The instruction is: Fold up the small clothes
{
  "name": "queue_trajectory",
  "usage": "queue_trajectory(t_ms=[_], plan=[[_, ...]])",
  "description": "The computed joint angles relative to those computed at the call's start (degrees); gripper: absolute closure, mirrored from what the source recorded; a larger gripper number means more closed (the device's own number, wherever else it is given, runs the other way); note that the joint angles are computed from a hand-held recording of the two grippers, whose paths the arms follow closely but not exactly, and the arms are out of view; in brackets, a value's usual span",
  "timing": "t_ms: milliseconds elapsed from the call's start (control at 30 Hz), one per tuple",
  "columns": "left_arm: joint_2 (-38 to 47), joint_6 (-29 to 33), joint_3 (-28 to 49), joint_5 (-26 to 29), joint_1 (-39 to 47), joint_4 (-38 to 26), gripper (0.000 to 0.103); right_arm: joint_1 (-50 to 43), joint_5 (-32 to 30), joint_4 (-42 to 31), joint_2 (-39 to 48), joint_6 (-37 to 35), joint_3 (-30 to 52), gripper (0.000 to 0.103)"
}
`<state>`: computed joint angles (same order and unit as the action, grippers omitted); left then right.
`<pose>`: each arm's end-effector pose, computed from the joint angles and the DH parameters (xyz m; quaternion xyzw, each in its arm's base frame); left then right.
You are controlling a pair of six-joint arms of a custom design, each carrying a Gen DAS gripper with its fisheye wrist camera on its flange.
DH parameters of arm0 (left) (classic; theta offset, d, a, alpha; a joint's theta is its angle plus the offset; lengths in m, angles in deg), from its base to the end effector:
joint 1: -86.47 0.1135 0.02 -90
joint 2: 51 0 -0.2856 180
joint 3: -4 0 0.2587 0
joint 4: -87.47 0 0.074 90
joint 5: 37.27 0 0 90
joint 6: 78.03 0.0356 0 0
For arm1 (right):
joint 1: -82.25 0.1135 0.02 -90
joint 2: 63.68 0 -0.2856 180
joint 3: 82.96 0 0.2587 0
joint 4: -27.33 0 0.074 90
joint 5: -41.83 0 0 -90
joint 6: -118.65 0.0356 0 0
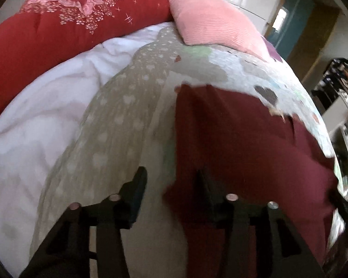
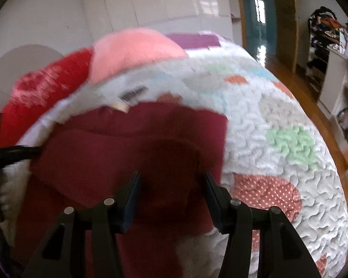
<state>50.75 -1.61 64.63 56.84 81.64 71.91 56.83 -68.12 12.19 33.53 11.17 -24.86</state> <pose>0.3318 -0.0306 0.1315 -0.0628 0.9554 -0.0797 0.2773 0.2937 -0.1261 0.1464 0.0119 0.9388 0.0429 0.3416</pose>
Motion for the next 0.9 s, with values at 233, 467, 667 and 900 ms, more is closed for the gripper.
queue_trajectory(t_ms=[233, 467, 667, 900], plan=[[-9.5, 0.2, -16.0, 6.5, 0.8, 4.3, 0.043, -8.6, -2.7, -1.3, -4.9, 2.6, -4.1, 0.034], [-17.3, -3.3, -25.8, 14.5, 1.8, 7.9, 0.019, -21.8, -21.2, -26.6, -4.3, -13.2, -5.2, 0.034], [-26.9, -5.9, -34.8, 13.2, -2.9, 9.4, 0.015, -30.5, -29.3, -34.1, -4.8, -25.1, -11.2, 0.034], [-46.1, -10.5, -41.2, 9.0, -11.9, -2.0, 0.053, -34.6, -30.6, -49.2, 1.4, -38.0, -8.7, 0.039]])
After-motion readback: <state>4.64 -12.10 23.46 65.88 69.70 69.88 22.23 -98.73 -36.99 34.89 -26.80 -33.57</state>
